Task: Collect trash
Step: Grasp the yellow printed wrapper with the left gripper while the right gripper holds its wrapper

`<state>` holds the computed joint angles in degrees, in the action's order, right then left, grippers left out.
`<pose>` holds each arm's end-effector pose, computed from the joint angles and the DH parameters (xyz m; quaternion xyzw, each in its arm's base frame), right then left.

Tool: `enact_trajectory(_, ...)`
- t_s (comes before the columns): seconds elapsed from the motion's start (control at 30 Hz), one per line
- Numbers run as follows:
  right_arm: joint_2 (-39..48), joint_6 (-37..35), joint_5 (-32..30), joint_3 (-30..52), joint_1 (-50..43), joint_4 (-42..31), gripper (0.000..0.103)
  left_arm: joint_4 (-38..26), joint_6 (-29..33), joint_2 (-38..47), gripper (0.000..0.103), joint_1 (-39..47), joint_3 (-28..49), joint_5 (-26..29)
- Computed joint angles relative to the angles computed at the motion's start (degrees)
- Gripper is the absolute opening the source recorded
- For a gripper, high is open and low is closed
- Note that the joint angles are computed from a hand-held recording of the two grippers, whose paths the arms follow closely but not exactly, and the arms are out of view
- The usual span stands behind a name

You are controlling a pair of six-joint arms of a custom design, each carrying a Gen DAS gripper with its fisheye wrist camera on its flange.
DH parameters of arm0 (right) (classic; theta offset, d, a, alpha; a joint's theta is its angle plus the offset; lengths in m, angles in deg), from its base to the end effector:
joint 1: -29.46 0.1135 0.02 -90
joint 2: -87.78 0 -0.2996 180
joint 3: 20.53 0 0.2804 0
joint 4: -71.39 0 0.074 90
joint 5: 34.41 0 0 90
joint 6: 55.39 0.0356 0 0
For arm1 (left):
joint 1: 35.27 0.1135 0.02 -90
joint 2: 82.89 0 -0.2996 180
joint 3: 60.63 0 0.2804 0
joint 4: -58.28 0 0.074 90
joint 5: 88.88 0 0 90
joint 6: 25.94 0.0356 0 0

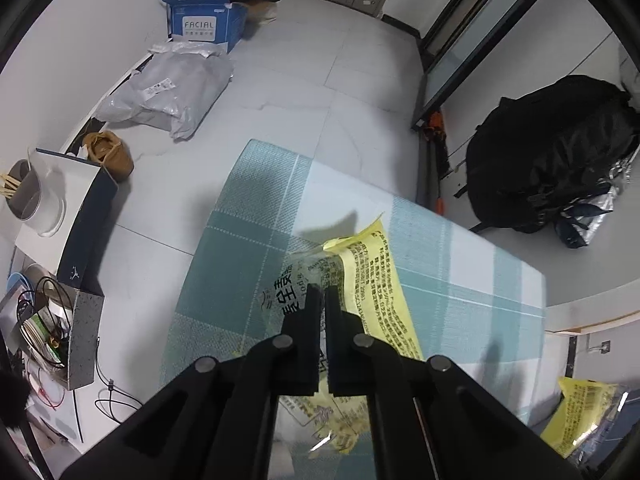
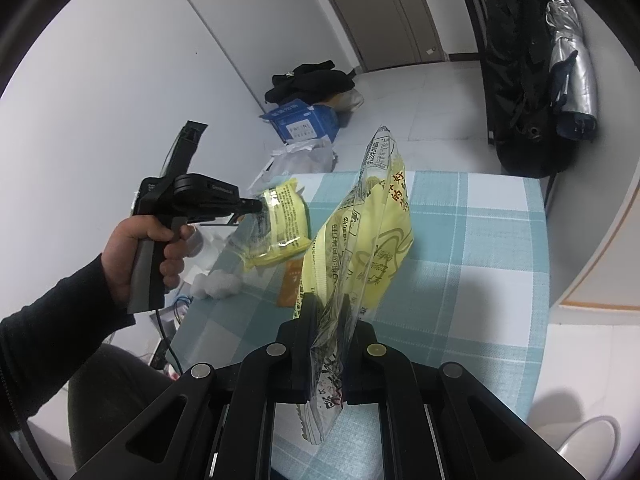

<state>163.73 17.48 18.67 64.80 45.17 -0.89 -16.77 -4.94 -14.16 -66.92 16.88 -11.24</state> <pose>0.2547 0.0939 0.3586 -0.3318 0.8636 0.3051 0.2260 0.2017 -0.1154 0.3359 -0.3325 0.9146 -0.0901 0.2116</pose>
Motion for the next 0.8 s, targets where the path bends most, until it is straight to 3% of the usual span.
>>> enact_trajectory(0.17,-0.3,-0.3,-0.5,-0.1,-0.4,-0.4,0.009,-1.9,0.1,-2.3,0.0,0.0,-0.6,3.2)
enact_trajectory(0.33,0.4,-0.7,-1.0,0.6,-0.9,-1.1,0.009,-4.3,-0.2,-3.7,0.008,3.0,-2.1,7.8)
enact_trajectory(0.37,0.4,-0.9,-1.2,0.8,-1.1,-1.2,0.009,-5.3,-0.4,-3.8,0.019,2.8,-1.8,7.0)
enact_trajectory(0.4,0.5,-1.0,-1.3,0.9,-1.2,-1.2,0.009,-6.2,-0.3,-3.8,0.042,2.6,-1.4,6.4)
enact_trajectory(0.47,0.5,-1.0,-1.4,0.9,-1.3,-1.1,0.009,-6.7,-0.1,-3.7,0.072,1.7,-0.8,4.2)
enact_trajectory(0.5,0.7,-1.0,-1.5,1.1,-1.4,-1.1,0.009,-6.9,0.1,-3.8,0.076,0.9,-0.6,2.4)
enact_trajectory(0.57,0.7,-0.9,-1.4,0.8,-1.3,-0.8,0.009,-6.5,3.5,-2.6,0.076,1.1,0.1,0.2)
enact_trajectory(0.8,0.4,-0.6,-1.0,0.6,-0.9,-0.5,0.009,-0.1,21.4,5.0,0.076,4.9,-1.4,3.2)
